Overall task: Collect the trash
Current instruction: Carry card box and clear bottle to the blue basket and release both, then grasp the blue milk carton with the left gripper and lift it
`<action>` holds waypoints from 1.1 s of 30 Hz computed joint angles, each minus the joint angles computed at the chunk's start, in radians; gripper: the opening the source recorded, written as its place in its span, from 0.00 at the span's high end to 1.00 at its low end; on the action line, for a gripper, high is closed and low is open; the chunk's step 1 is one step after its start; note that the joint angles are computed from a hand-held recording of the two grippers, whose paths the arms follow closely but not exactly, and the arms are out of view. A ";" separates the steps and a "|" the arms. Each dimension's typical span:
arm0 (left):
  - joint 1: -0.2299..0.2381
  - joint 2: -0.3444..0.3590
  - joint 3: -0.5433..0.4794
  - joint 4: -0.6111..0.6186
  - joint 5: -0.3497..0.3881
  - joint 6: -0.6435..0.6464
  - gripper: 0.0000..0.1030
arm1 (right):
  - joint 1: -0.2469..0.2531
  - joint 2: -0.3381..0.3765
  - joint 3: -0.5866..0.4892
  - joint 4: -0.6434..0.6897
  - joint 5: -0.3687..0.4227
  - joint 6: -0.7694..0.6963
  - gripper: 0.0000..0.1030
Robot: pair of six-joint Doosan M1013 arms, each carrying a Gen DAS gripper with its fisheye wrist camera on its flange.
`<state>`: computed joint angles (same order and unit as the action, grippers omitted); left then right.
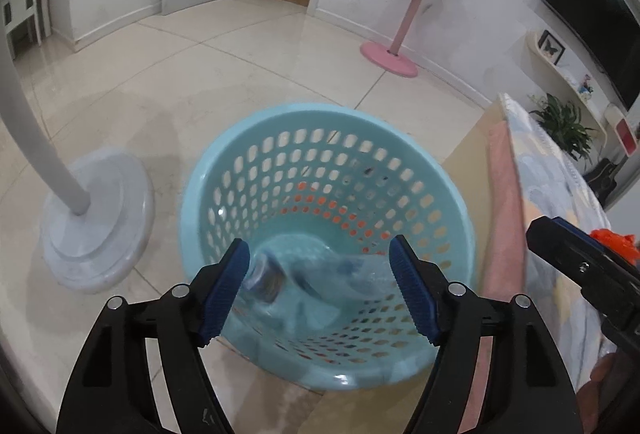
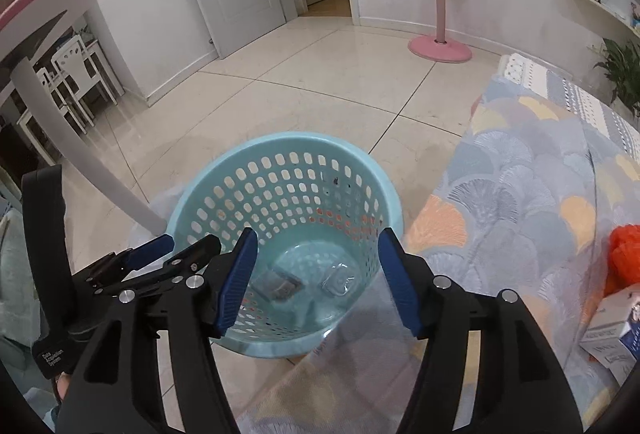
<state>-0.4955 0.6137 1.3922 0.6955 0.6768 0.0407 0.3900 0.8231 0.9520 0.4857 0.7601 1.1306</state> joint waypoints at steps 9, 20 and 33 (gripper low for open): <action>-0.062 -0.061 -0.016 0.178 -0.057 -0.053 0.31 | -0.050 -0.152 0.178 0.121 -0.136 -0.109 0.43; -0.151 -0.001 -0.237 0.083 -0.105 0.215 0.26 | -0.185 -0.387 0.441 0.259 -0.483 -0.301 0.42; -0.179 0.283 -0.722 -0.445 0.249 0.610 0.26 | -0.305 -0.417 0.564 -0.033 -0.524 0.027 0.40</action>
